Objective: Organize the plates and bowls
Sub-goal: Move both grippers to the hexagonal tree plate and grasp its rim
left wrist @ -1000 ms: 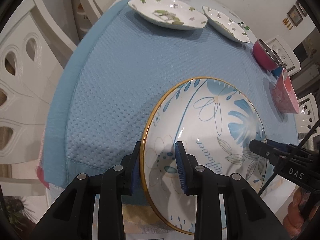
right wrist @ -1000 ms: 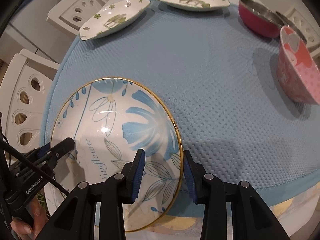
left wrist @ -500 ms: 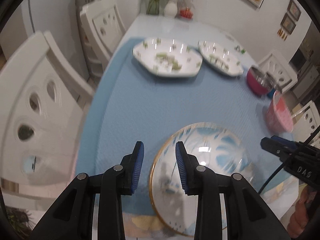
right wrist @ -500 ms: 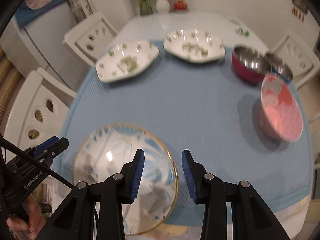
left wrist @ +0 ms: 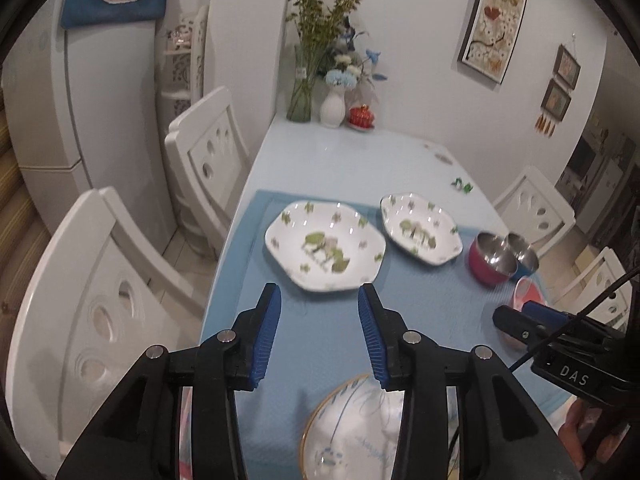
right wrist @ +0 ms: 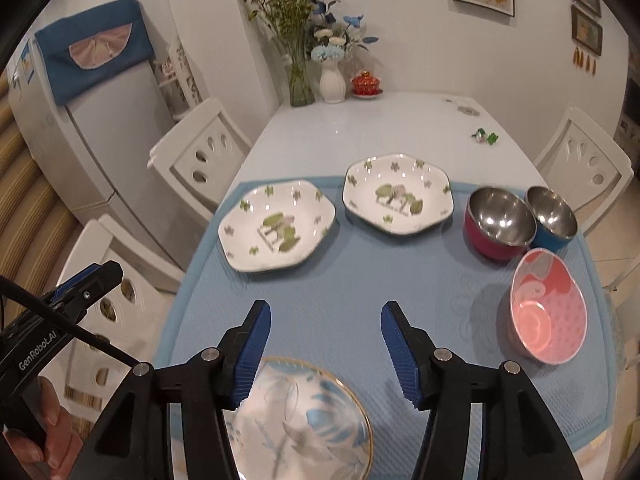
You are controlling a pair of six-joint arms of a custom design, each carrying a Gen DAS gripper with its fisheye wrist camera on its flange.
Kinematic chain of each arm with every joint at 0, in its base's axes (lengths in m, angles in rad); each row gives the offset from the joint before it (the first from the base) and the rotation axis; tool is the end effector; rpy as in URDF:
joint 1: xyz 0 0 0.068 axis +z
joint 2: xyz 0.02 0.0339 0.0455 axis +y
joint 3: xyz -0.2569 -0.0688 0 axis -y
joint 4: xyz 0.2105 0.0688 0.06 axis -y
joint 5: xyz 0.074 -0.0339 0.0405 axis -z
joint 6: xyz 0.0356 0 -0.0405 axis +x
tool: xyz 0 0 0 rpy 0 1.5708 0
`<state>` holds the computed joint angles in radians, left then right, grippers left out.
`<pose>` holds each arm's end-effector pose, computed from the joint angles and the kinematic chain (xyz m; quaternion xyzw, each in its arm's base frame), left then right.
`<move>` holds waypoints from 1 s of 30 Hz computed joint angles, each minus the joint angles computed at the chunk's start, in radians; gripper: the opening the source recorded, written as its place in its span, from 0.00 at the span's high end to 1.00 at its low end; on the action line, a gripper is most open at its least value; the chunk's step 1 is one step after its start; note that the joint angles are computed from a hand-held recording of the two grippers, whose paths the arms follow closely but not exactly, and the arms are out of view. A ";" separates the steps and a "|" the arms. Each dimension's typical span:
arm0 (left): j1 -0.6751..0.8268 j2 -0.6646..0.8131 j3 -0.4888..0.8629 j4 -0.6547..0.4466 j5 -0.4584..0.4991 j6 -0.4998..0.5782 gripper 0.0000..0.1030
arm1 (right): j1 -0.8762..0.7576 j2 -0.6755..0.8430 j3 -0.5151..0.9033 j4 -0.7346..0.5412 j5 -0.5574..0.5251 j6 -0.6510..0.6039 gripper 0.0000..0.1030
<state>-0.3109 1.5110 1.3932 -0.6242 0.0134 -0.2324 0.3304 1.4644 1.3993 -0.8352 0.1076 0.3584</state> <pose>0.2869 -0.0927 0.3307 0.0386 0.9145 -0.1139 0.3862 0.2610 0.0855 0.3294 0.0309 0.9426 0.0631 0.3264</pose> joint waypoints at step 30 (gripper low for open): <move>0.168 1.144 1.212 -0.427 0.238 -0.015 0.36 | -0.183 1.028 0.922 -0.199 -0.289 -0.014 0.40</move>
<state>-0.1433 2.6551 2.6049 -1.0516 0.2510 -0.2478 0.1473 2.4926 2.3212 -1.0342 -0.1819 0.3448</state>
